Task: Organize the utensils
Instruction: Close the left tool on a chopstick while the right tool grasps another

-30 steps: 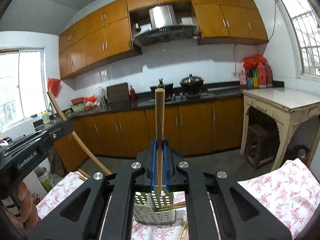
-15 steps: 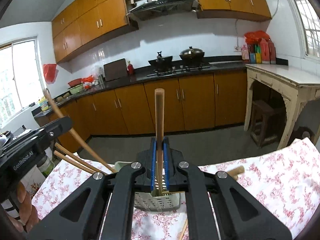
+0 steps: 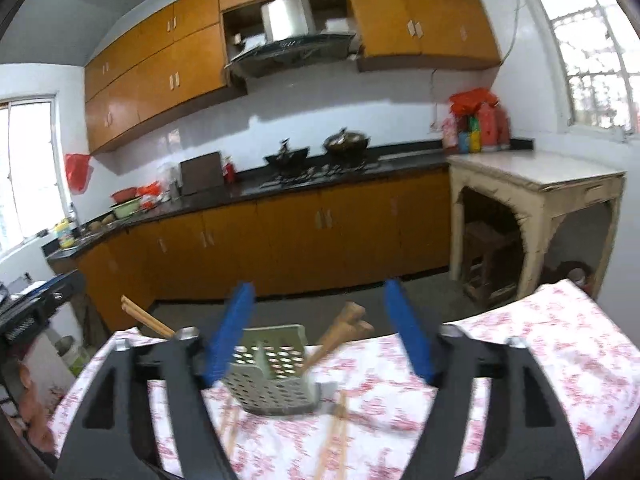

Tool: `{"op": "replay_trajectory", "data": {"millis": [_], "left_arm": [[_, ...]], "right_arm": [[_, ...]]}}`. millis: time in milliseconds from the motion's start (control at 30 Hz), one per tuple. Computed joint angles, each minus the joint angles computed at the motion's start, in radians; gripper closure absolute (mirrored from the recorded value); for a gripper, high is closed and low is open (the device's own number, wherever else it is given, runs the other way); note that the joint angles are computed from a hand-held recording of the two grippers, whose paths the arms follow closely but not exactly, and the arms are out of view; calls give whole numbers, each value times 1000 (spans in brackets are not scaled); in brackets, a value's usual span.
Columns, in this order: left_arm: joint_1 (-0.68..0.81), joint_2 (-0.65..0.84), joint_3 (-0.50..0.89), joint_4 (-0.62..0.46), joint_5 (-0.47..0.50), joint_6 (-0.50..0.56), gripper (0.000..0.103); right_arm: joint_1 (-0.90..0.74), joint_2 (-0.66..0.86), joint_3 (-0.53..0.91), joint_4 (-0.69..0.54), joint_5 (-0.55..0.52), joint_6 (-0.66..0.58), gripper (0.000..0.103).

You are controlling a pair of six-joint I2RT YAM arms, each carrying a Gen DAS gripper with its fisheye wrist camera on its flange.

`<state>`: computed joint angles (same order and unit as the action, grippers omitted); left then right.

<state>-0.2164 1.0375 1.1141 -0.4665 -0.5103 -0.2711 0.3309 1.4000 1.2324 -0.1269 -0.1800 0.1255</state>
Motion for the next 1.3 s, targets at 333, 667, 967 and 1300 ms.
{"op": "replay_trajectory", "data": {"millis": [333,667,967,1300], "left_arm": [[-149,-298,-355,-175,-156,-147,36],[-121,-232,-612,-74,16,-292,46],[-154,-142,-647,1,61,-332,51],[-167,7,-621,75,117,-302,69]], "right_arm": [[-124,-31,-282,-52,57,-65,4],[-12,154,-378,-33,-76,-33,63],[82,179,-441,40,59,-79,87],[-59,239,-376,24,81,26,95]]}}
